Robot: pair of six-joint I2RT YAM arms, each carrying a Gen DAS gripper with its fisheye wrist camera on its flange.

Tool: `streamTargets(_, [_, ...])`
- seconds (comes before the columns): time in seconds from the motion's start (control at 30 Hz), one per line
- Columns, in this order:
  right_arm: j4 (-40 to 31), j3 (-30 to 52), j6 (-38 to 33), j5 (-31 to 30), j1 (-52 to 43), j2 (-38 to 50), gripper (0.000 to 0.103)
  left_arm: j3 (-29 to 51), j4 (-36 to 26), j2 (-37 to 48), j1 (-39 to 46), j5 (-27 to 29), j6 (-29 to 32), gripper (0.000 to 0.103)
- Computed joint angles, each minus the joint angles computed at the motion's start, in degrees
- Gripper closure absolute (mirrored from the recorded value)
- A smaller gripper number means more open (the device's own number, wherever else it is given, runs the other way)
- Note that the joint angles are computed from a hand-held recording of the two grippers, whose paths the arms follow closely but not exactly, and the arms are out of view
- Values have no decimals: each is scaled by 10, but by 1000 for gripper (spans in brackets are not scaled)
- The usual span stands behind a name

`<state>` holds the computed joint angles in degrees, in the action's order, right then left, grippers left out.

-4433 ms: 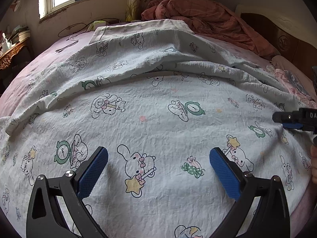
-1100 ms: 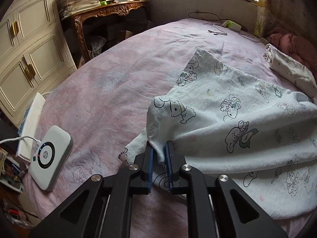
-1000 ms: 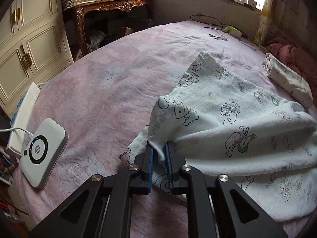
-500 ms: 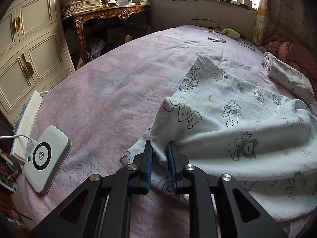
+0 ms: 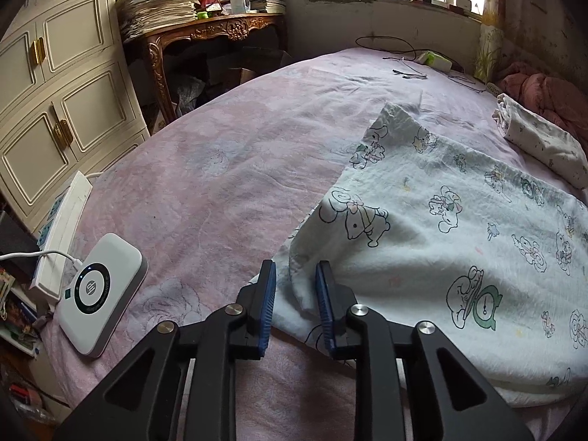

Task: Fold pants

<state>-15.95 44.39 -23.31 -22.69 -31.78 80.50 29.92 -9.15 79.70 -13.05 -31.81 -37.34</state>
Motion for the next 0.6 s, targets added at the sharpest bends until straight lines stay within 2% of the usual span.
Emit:
streamTargets(0.2, [50,-44,-5,8,-7,48,101,2,-8,6,-9,-13,-8,79])
streamTargets(0.37, [111,-65,0,24,3,67,101,-1,-17,0,-25,-44,-19,69])
streamTargets(0.47, [98,-51,2,27,9,69,101,-17,-18,-36,-22,-36,-27,65])
streamTargets(0.5, [86,-44,1,26,9,69,99,-20,-27,-51,-21,-31,-35,63])
streamTargets(0.57, [57,-24,-1,15,-1,60,87,-33,-35,-97,-27,-6,-42,62])
streamTargets(0.6, [51,-20,1,7,-8,53,75,-35,-37,-115,-38,-1,-44,59])
